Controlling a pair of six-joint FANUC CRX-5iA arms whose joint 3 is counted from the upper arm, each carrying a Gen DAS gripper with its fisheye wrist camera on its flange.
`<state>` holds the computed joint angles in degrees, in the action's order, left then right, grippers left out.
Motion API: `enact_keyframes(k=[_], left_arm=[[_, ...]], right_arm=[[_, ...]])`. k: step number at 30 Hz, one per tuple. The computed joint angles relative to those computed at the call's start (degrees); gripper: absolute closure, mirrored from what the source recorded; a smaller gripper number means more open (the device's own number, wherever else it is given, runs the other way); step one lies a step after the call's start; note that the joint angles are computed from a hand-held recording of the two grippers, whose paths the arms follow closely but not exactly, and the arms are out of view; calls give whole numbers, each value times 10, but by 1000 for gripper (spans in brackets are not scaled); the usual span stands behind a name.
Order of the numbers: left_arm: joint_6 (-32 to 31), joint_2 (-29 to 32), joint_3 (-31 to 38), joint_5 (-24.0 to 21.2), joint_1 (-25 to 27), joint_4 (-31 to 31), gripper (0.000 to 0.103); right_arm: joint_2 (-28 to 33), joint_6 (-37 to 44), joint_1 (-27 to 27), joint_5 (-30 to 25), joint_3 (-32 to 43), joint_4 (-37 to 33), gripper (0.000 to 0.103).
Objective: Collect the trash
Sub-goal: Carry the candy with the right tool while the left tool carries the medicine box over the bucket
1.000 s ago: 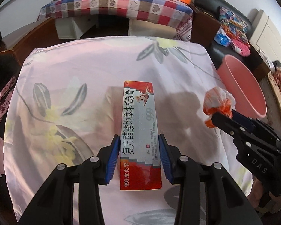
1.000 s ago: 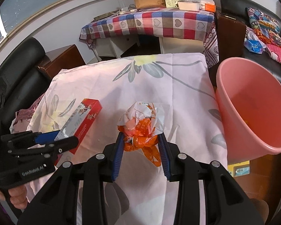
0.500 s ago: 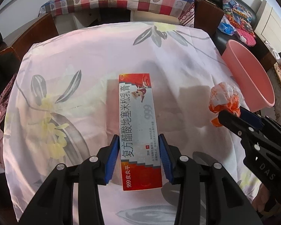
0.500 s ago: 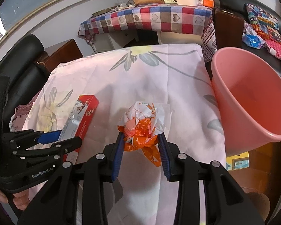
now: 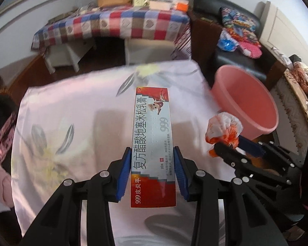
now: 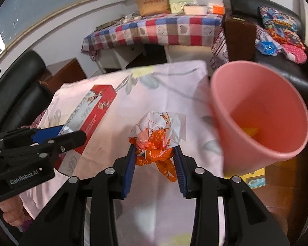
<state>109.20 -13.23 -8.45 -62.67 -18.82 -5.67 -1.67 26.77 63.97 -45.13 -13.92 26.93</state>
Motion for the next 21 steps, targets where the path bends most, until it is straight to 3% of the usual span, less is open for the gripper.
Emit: enact_keyframes(k=[10, 21], left_arm=[[-18, 80, 109, 21, -56, 8, 63], [-5, 193, 244, -10, -118, -26, 63]], right_arm=[[-39, -40, -46, -24, -22, 76, 66], [-37, -4, -104, -49, -9, 65, 66]])
